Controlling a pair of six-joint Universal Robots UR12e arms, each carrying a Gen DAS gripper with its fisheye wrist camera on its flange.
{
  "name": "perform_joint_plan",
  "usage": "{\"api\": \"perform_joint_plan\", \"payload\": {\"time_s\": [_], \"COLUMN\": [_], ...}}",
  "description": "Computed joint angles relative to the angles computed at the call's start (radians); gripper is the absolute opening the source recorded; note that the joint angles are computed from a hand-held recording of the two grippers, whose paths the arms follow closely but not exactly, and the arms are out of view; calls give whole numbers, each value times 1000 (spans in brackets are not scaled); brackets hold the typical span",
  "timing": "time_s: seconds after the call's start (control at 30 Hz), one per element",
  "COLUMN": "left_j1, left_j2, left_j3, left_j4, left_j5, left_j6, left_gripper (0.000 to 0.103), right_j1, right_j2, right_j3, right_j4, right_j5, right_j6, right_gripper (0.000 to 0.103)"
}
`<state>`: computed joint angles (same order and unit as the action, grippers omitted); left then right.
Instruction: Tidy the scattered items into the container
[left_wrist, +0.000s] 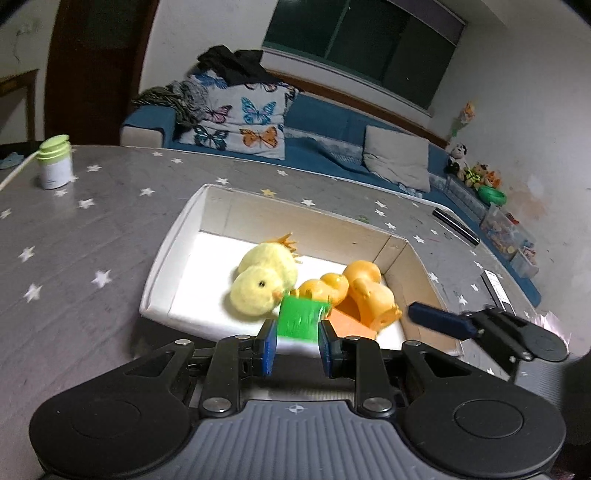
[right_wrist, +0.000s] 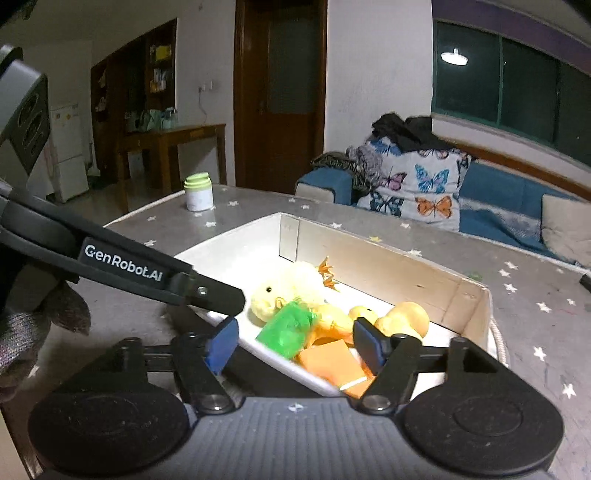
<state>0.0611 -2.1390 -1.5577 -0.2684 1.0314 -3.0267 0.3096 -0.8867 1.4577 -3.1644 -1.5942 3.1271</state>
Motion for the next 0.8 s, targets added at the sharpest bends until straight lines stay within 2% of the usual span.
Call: {"api": "perform_joint_plan", "payload": {"time_s": [0.07,0.3,0.43,0.57,0.8], "left_j1": [4,4,-1,-9,-19], "left_j2": [22,92,122,143,165], "left_j3": [-41,-175,-234,-286,-341], "left_j4": [30,136,167,204,236], "left_j5": [1,43,82,142,179], "left_j6": [-4,13,25,14,18], "left_gripper": [27,27,29,33,33], "right_j1": [8,46,67,74,91], "right_j2": [-13,-64,-87,-108,-129], "right_j3": [30,150,203,247,296], "right_j4": [-43,-193,-237,-250,-264], "right_j5": [-20,-106,-158,-160,-186], "right_j6": [-15,-30,-36,8,30], "right_gripper": [80,103,103,103,103]}}
